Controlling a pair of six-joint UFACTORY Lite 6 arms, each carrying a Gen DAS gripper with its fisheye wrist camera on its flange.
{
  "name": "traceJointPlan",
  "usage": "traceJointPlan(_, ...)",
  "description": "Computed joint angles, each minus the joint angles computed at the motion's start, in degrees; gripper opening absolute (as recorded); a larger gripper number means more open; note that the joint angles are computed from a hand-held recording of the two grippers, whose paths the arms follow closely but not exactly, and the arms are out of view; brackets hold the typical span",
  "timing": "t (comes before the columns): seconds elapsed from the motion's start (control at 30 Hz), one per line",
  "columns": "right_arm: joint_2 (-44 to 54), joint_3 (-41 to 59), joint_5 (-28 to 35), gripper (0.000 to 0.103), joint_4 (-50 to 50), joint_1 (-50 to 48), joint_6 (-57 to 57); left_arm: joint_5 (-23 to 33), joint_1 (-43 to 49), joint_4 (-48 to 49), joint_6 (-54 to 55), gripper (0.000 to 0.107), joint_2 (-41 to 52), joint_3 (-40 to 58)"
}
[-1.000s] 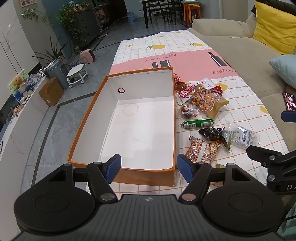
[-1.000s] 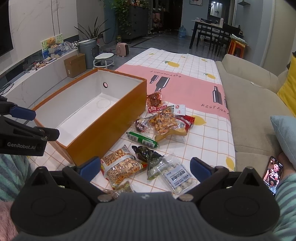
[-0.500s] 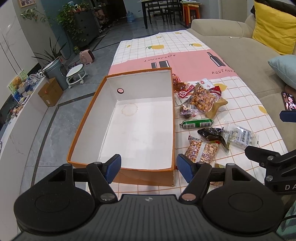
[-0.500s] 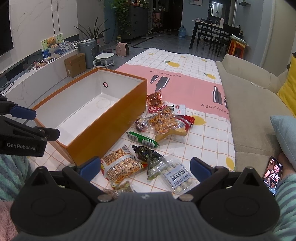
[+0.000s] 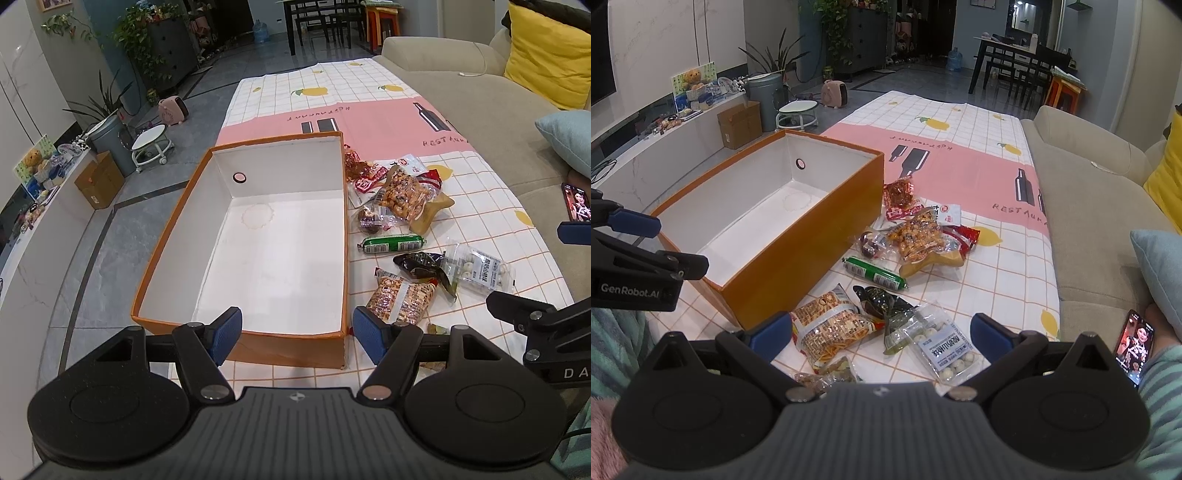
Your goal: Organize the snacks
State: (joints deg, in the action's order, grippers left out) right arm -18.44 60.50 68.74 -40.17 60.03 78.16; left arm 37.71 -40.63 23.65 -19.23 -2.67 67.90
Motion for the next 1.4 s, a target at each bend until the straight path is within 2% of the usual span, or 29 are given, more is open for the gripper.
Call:
traceJointPlan(1.1,-0.13,-0.27,-0.51,0.099,1.41,-0.73,-0.45,-0.69,-0.73,-1.13,0.89,0.08,-0.08,-0.91)
traceJointPlan(1.4,-10.22,-8.75,-6.42,0.099,4.46,-3.95,-3.28,-1.39,-2.4,-10.31,11.44,0.079,-0.4,-1.68)
